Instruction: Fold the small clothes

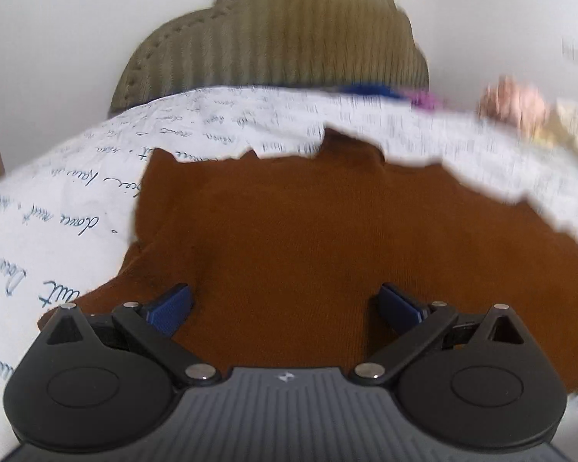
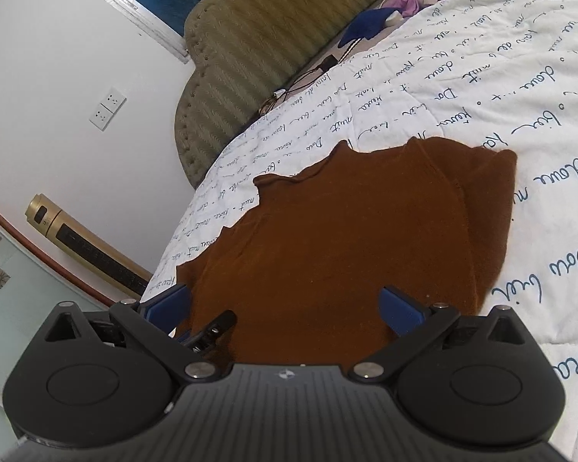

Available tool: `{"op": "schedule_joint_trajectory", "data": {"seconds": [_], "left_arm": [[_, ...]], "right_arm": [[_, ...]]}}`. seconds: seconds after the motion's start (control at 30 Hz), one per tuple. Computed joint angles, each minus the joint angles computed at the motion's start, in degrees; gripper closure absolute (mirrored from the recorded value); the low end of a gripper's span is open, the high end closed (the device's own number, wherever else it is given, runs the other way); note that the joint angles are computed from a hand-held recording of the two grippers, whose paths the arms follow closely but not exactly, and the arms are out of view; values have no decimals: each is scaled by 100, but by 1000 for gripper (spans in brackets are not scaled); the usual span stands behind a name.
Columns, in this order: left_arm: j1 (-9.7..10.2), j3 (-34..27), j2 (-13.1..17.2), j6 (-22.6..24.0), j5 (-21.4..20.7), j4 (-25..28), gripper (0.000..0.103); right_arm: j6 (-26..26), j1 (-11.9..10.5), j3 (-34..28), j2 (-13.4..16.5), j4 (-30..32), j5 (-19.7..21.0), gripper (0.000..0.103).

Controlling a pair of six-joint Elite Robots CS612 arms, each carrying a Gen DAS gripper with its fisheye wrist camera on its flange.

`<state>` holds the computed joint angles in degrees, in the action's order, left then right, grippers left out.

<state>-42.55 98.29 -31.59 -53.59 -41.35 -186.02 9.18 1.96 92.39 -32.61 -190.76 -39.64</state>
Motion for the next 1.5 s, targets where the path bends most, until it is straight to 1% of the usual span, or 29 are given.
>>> {"op": "schedule_joint_trajectory", "data": {"seconds": [0.03,0.1,0.17,0.3,0.33,0.43,0.47,0.5,0.6,0.73,0.8,0.87,0.9,0.97,1.07,1.13,1.23,1.3,1.43,1.5], "left_arm": [[1,-40,-8,-4,16,172,0],[6,-48,-8,-98,15,203,0],[-8,-68,-11,-91,52,323,0],[-12,-89,-15,-75,89,441,0],[-17,-85,-20,-78,95,454,0],[-17,-91,-19,-81,93,457,0],[-16,-89,-20,-78,94,458,0],[-17,-92,-19,-78,99,467,0],[-13,-93,-22,-68,101,471,0],[-17,-82,-24,-66,117,485,0],[-16,-83,-22,-68,113,481,0],[-17,-84,-23,-67,117,491,0],[-16,-89,-23,-67,115,494,0],[-16,-90,-23,-67,115,495,0],[-16,-90,-24,-66,115,499,0],[-16,-86,-23,-66,117,498,0],[-15,-87,-25,-67,115,500,0],[-16,-85,-25,-69,114,499,0],[-16,-84,-27,-70,114,502,0],[-16,-84,-28,-71,115,507,0]], "right_arm": [[-27,6,8,-10,3,-35,0],[-168,27,51,-47,-24,-184,0],[-377,82,104,-89,-100,-521,0],[-658,222,252,-103,-535,-1477,0],[-782,271,289,-108,-591,-1766,0],[-1196,468,353,-91,-816,-2874,0],[-1295,506,357,-84,-828,-3065,0],[-1353,510,356,-71,-831,-3086,0],[-1251,447,370,-78,-789,-2827,0],[-1212,440,302,-55,-820,-2888,0],[-1071,449,216,-41,-660,-2903,0],[-875,439,142,-43,-445,-2786,0],[-797,426,125,-36,-428,-2702,0],[-746,430,88,-39,-371,-2718,0],[-1018,423,96,-86,-295,-2815,0],[-1322,413,105,-119,-224,-2868,0],[-1663,430,100,-99,-326,-3066,0],[-1641,445,80,-60,-377,-3157,0],[-1324,432,65,4,-350,-2899,0],[-1410,442,84,9,-309,-2820,0]]}}
